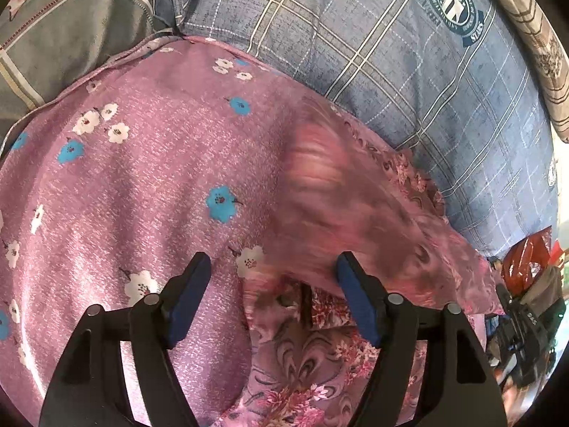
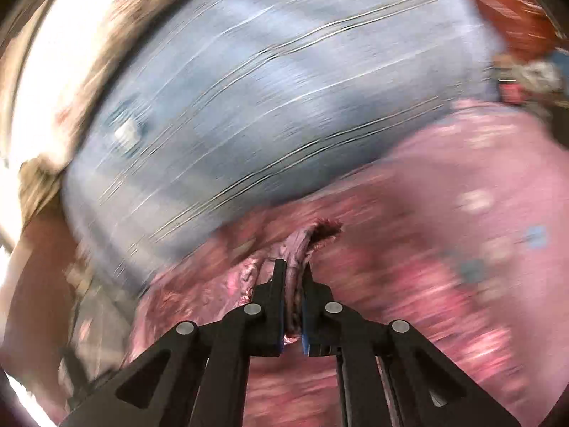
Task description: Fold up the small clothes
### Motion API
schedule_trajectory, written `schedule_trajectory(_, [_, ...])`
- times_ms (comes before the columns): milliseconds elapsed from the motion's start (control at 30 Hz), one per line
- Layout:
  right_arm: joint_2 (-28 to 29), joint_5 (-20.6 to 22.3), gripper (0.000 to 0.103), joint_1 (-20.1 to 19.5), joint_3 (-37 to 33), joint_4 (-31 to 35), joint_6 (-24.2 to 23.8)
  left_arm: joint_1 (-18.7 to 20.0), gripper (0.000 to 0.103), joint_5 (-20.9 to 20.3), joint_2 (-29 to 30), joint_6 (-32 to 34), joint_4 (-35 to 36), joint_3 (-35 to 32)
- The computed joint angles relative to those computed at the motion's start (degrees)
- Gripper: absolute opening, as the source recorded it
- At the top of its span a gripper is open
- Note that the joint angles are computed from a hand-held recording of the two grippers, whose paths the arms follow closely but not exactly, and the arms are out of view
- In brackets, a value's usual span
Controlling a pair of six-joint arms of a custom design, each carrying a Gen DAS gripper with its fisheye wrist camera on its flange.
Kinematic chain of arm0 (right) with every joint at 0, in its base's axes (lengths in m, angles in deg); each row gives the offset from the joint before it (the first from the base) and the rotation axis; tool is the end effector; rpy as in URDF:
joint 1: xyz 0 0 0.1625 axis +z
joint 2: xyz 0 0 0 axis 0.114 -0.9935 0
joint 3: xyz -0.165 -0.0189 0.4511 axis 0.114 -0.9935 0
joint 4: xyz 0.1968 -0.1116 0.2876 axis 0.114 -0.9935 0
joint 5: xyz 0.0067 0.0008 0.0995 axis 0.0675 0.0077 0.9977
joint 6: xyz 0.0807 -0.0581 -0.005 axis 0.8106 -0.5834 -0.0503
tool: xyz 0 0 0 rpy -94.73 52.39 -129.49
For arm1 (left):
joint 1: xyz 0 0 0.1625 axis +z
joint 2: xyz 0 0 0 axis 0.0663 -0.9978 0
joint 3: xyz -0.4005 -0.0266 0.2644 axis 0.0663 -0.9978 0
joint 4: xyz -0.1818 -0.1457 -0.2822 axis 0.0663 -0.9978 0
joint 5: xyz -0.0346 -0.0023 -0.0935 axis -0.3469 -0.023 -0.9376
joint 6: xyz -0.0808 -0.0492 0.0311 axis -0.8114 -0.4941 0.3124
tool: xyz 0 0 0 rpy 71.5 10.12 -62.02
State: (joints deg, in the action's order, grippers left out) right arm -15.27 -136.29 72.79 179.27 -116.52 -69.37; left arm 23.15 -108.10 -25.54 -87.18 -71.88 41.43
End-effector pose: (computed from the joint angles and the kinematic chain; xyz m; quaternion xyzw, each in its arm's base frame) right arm 0.0525 -0.4549 0.4189 0.0340 -0.9184 0.3873 0.0734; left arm -0.2951 -0.3798 0.1594 -0.1569 0.9021 -0.3481 0.2010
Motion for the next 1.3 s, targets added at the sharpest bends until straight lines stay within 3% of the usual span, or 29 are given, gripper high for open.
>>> schedule_trajectory(67, [-0.2, -4.1, 0.006, -2.7, -1.9, 2.1, 2.5, 0.5, 0.074, -0.8, 0.7, 0.8, -0.3, -0.5])
schedule_trajectory(167, [-1.4, -1.7, 0.006, -6.8, -2.1, 6.7, 3.6, 0.9, 0.074, -1.5, 1.8, 1.3, 0.3, -1.4])
schedule_trajectory(333, [-1.0, -4.1, 0.007, -4.9, -1.9, 6.6, 0.1, 0.5, 0.076, 0.7, 3.0, 0.1, 3.1, -2.8])
schedule_trajectory(367, [-1.0, -2.6, 0.006, -4.2, -2.6, 7.3, -0.5, 0.2, 0.076, 1.8, 3.1, -1.2, 5.6, -3.4])
schedule_trajectory(433, [-2.1, 5.3, 0.006, -3.9, -2.9, 6.0, -1.8, -0.1, 0.072, 3.2, 3.3, -3.7, 9.8, -4.4])
schedule_trajectory(500, [-2.7, 7.1, 0.006, -3.4, -3.3, 4.1, -2.6, 0.3, 0.071, 3.1, 3.3, -5.1, 12.3, -5.2])
schedule_trajectory(533, [-2.1, 4.4, 0.006, -2.5, -4.0, 4.3, -2.9, 0.7, 0.071, 2.8, 3.5, -5.3, 12.7, -5.6])
schedule_trajectory(633, [1.9, -11.3, 0.012, -1.0, -7.6, 13.9, -5.3, 1.3, 0.071, 2.2, 3.1, -6.3, 15.1, -6.1])
schedule_trajectory(667, [2.7, -13.7, 0.012, -1.3, -8.0, 16.0, -5.4, 1.2, 0.071, 2.3, 2.9, -6.5, 15.1, -6.0])
schedule_trajectory(700, [2.1, -13.6, 0.011, -1.7, -7.4, 16.1, -5.0, 0.9, 0.071, 2.5, 2.8, -6.8, 14.9, -5.8])
schedule_trajectory(800, [-1.9, -4.5, 0.023, -5.5, -4.9, 13.7, -2.8, 0.2, 0.071, 3.5, 3.1, -5.7, 13.5, -5.3])
schedule_trajectory(833, [-2.0, -4.7, 0.022, -5.6, -4.7, 13.5, -3.0, 0.4, 0.071, 3.4, 3.7, -4.9, 14.8, -6.2])
schedule_trajectory(933, [-0.5, -13.9, 0.021, -3.2, -6.5, 17.5, -5.8, 0.8, 0.074, 3.4, 6.4, -4.4, 21.8, -9.5])
schedule_trajectory(1000, [-2.8, -14.1, 0.028, -2.7, -7.3, 20.0, -4.6, -0.1, 0.074, 4.1, 7.1, -4.5, 25.1, -10.2])
schedule_trajectory(1067, [-6.8, -9.7, 0.028, -4.1, -8.0, 23.7, -5.0, -0.5, 0.074, 2.0, 5.5, -1.4, 19.9, -8.0])
schedule_trajectory(1133, [-11.7, -7.2, 0.033, -5.5, -9.3, 29.6, -8.8, -1.5, 0.073, -1.8, 2.2, 0.1, 12.1, -4.0])
schedule_trajectory(1200, [-16.0, -5.9, 0.05, -7.0, -10.3, 35.5, -13.2, -3.5, 0.073, -5.9, -1.7, 1.2, 8.2, -0.9])
schedule_trajectory(1300, [-22.4, -5.9, 0.068, -10.1, -10.0, 42.6, -20.3, -7.7, 0.074, -10.4, -5.2, -0.5, 19.2, -1.2])
